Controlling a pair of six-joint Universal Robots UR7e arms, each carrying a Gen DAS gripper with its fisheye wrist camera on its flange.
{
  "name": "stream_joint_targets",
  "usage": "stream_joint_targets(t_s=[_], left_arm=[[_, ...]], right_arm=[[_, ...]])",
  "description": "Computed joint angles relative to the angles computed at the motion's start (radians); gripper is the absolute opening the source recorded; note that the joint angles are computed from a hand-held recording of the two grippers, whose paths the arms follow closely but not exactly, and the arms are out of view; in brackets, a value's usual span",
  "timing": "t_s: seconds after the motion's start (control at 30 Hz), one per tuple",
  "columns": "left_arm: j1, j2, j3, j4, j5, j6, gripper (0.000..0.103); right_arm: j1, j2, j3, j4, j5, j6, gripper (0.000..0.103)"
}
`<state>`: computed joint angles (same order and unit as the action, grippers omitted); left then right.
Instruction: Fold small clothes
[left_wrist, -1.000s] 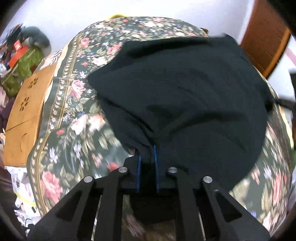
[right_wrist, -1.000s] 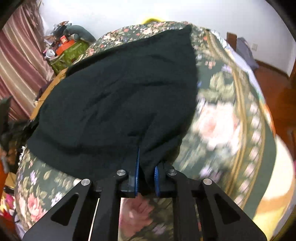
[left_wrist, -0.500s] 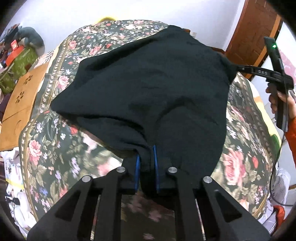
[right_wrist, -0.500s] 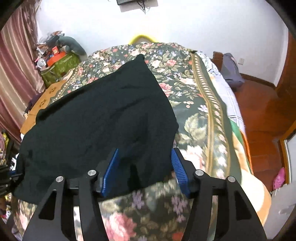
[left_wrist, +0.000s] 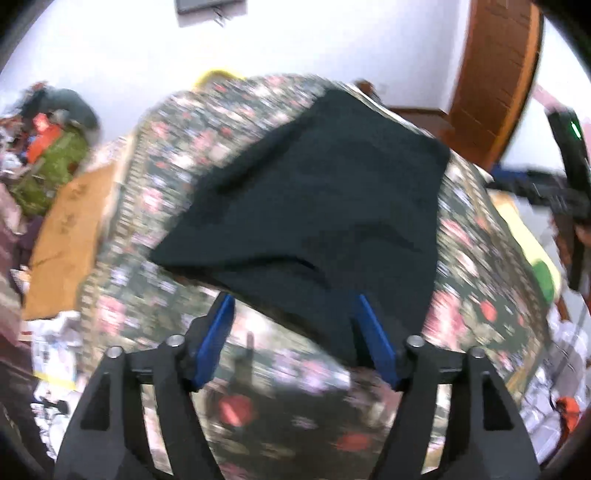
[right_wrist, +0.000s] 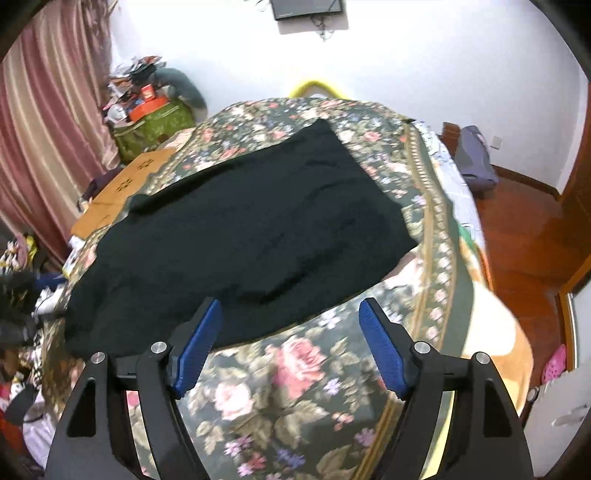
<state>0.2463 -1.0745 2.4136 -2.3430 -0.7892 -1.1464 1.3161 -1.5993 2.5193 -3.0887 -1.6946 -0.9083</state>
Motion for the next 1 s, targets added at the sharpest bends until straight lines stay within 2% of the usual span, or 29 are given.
stream_joint_targets(t_s=[0.03, 0.1, 0.17, 0.23, 0.4, 0.47, 0.5, 0.6, 0.7, 0.73, 0.8, 0.83, 0.9, 0.93, 0.97, 1.0], left_arm=[[0.01, -0.03, 0.004, 0.045, 0.05, -0.02, 0.075], [0.041, -0.06, 0.016, 0.037, 0.103, 0.009, 0.088], [0.115, -0.075, 0.047, -0.097, 0.15, 0.14, 0.094], [0.207, -0.046, 0.03, -0.189, 0.176, 0.255, 0.094], [0.416, 0.059, -0.07, -0.425, 0.105, 0.545, 0.094], [0.468, 0.098, -0.117, -0.443, 0.094, 0.597, 0.094], [0.493, 0.117, -0.14, -0.441, 0.085, 0.609, 0.094], [0.582, 0.167, -0.23, -0.398, 0.028, 0.606, 0.094], [0.623, 0.192, -0.244, -0.503, -0.024, 0.663, 0.095], [0.624, 0.197, -0.24, -0.537, -0.025, 0.687, 0.093], [0.622, 0.204, -0.222, -0.624, -0.039, 0.748, 0.075], [0.622, 0.207, -0.22, -0.643, -0.038, 0.756, 0.071], [0.612, 0.209, -0.208, -0.671, -0.035, 0.769, 0.05], [0.599, 0.209, -0.202, -0.669, -0.017, 0.768, 0.044], [0.591, 0.208, -0.198, -0.667, -0.009, 0.768, 0.033], [0.586, 0.202, -0.191, -0.663, -0.008, 0.763, 0.024]], right_arm=[[0.001, 0.011, 0.004, -0.002, 0.002, 0.008, 0.074], [0.008, 0.049, 0.006, -0.02, -0.003, 0.027, 0.074], [0.008, 0.075, 0.011, -0.024, -0.002, 0.039, 0.074], [0.011, 0.112, 0.004, -0.021, -0.004, 0.061, 0.074], [0.01, 0.197, -0.028, 0.054, -0.003, 0.127, 0.074], [0.0, 0.217, -0.048, 0.127, 0.022, 0.161, 0.074], [0.0, 0.227, -0.049, 0.127, 0.028, 0.168, 0.077], [0.014, 0.25, -0.034, 0.065, 0.034, 0.15, 0.077], [0.014, 0.261, -0.027, 0.046, 0.06, 0.148, 0.074], [0.015, 0.267, -0.024, 0.03, 0.062, 0.14, 0.071], [0.013, 0.276, -0.016, -0.002, 0.062, 0.121, 0.061], [0.01, 0.278, -0.017, -0.006, 0.066, 0.114, 0.055], [0.008, 0.286, -0.02, -0.02, 0.067, 0.114, 0.043], [0.008, 0.291, -0.022, -0.031, 0.063, 0.114, 0.032], [0.015, 0.302, -0.027, -0.043, 0.054, 0.121, 0.024], [0.013, 0.3, -0.034, -0.032, 0.055, 0.126, 0.023]])
